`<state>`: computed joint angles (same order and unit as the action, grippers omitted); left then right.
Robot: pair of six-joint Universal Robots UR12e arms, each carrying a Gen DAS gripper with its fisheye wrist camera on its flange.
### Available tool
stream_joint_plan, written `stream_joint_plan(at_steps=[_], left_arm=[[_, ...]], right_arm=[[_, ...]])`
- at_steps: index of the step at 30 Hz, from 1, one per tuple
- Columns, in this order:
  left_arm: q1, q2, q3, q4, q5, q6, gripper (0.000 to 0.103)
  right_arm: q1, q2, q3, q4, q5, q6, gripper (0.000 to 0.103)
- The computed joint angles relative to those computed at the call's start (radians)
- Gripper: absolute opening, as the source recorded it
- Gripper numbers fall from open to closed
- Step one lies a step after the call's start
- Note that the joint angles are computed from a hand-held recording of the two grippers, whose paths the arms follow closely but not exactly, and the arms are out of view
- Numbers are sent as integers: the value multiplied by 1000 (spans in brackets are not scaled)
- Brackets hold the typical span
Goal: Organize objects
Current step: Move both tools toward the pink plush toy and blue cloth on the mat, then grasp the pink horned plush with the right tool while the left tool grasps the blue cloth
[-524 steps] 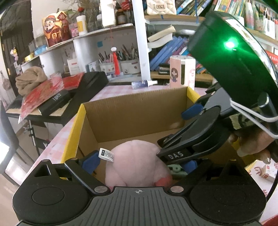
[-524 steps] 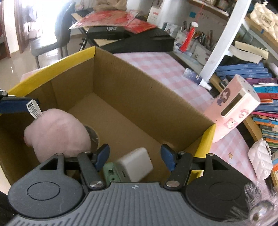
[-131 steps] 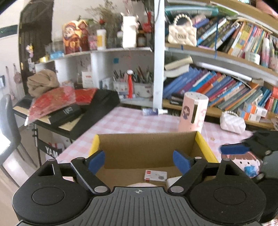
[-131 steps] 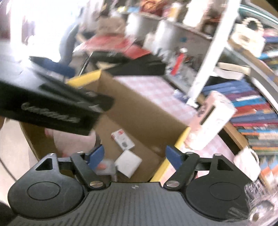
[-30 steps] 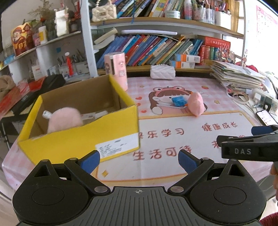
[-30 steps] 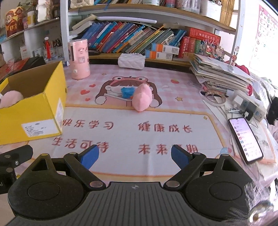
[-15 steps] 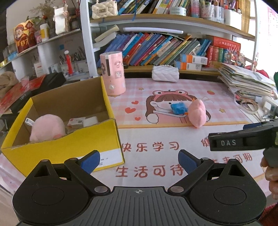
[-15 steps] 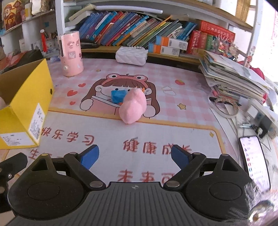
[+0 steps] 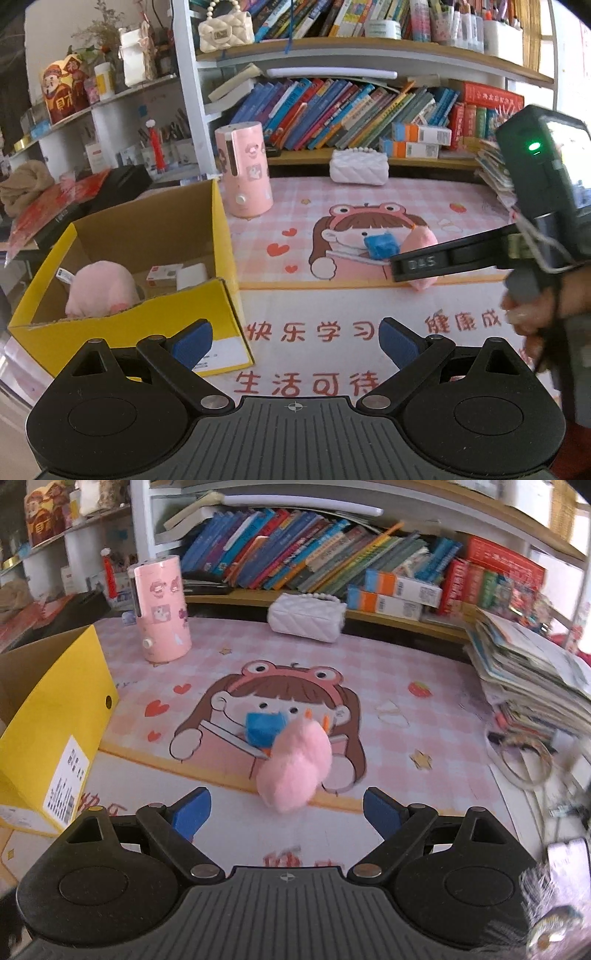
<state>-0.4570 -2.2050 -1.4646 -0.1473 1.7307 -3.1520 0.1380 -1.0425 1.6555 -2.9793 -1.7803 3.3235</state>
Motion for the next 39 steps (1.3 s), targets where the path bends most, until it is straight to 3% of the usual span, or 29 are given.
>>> stream_joint_plan(at_steps=[3, 11, 17, 22, 25, 26, 27, 30, 34, 39], left_arm=[[-2, -2, 2, 5, 6, -12, 98], [-7, -16, 25, 14, 19, -43, 98], [-10, -31, 55, -24, -5, -29, 98], [-12, -40, 77, -50, -47, 27, 98], [-13, -48, 94, -62, -62, 55, 98], [-12, -50, 100, -65, -68, 63, 98], [-12, -53, 105, -65, -71, 67, 98], [-9, -62, 122, -66, -81, 63, 98], [-5, -75, 141, -62, -95, 47, 98], [-7, -91, 168, -68, -109, 51, 98]], right_arm=[[-6, 22, -25, -19, 13, -63, 89], [-25, 56, -71, 18, 77, -76, 89], [-40, 56, -60, 16, 105, -39, 89], [-49, 73, -74, 5, 92, -3, 86], [-58, 84, -91, 31, 112, 12, 67], [-63, 84, -97, 58, 131, 16, 52], [-68, 83, -96, 71, 146, 23, 49], [-78, 69, -76, 61, 166, 37, 45], [-85, 29, -26, 46, 146, 92, 45], [-90, -7, 18, 34, 125, 99, 45]])
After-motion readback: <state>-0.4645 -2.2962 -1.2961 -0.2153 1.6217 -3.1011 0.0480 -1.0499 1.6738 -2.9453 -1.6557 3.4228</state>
